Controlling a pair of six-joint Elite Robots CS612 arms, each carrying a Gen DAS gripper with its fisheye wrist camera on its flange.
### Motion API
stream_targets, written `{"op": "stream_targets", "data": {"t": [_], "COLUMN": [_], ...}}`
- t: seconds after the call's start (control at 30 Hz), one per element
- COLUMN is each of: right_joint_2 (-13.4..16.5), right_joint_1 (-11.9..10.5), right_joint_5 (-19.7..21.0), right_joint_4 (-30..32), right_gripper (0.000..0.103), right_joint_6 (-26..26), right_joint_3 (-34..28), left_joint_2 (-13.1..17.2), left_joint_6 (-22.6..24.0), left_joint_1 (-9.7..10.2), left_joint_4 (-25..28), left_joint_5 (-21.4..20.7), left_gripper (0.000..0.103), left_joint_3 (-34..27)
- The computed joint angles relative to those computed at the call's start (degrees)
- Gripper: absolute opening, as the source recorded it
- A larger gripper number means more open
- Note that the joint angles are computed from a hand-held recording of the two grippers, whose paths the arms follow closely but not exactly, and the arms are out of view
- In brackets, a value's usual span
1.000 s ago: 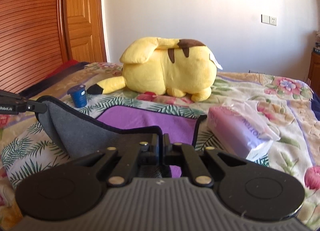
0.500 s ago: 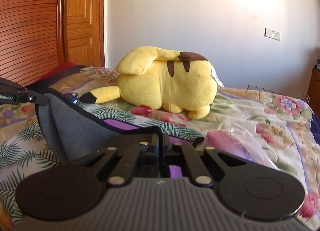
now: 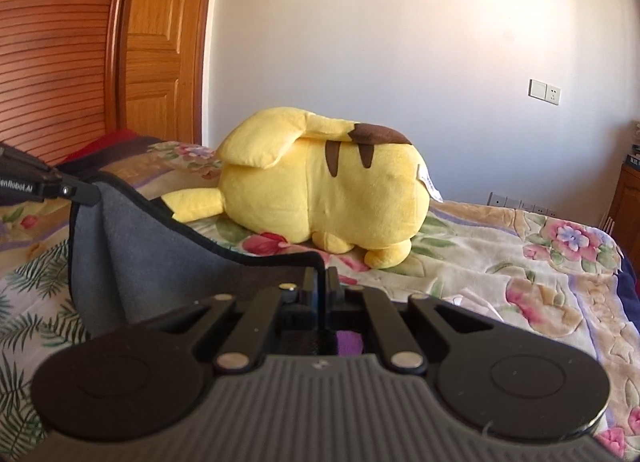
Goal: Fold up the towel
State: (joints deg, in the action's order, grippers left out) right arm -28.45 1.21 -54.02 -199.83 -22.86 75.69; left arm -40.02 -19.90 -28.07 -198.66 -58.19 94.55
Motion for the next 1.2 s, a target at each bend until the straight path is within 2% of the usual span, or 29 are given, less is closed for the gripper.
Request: {"op": "stream_targets", "data": {"t": [0.2, 0.43, 0.67, 1.2], "right_joint_2": [1.5, 3.5, 5.9, 10.3], "right_joint_1": [0.5, 0.9, 1.6, 2.4], "right_joint_5": [-1.6, -3.3, -5.2, -8.0], "right_joint_4": [0.0, -0.4, 1.6, 8.6], "right_gripper": [0.004, 0.004, 0.004, 0.004], "right_joint_6": [2.5, 4.0, 2.7, -0.1], "right_joint_3": [-2.8, -5.7, -9.1, -15.4], "left_joint_2": [1.4, 3.3, 5.4, 10.3], "left_joint_6": [-0.4, 0.8, 1.1, -1.9], "left_joint_1": [0.66, 1.57, 2.46, 4.24], "left_joint_4": [-1.3, 0.3, 2.3, 9.0], "left_joint_5": [0.8, 1.0, 1.1, -0.5], "left_gripper": [0.0, 0.0, 0.0, 0.0], "left_joint_3": [-1.5, -4.2, -7.0, -13.1]}}
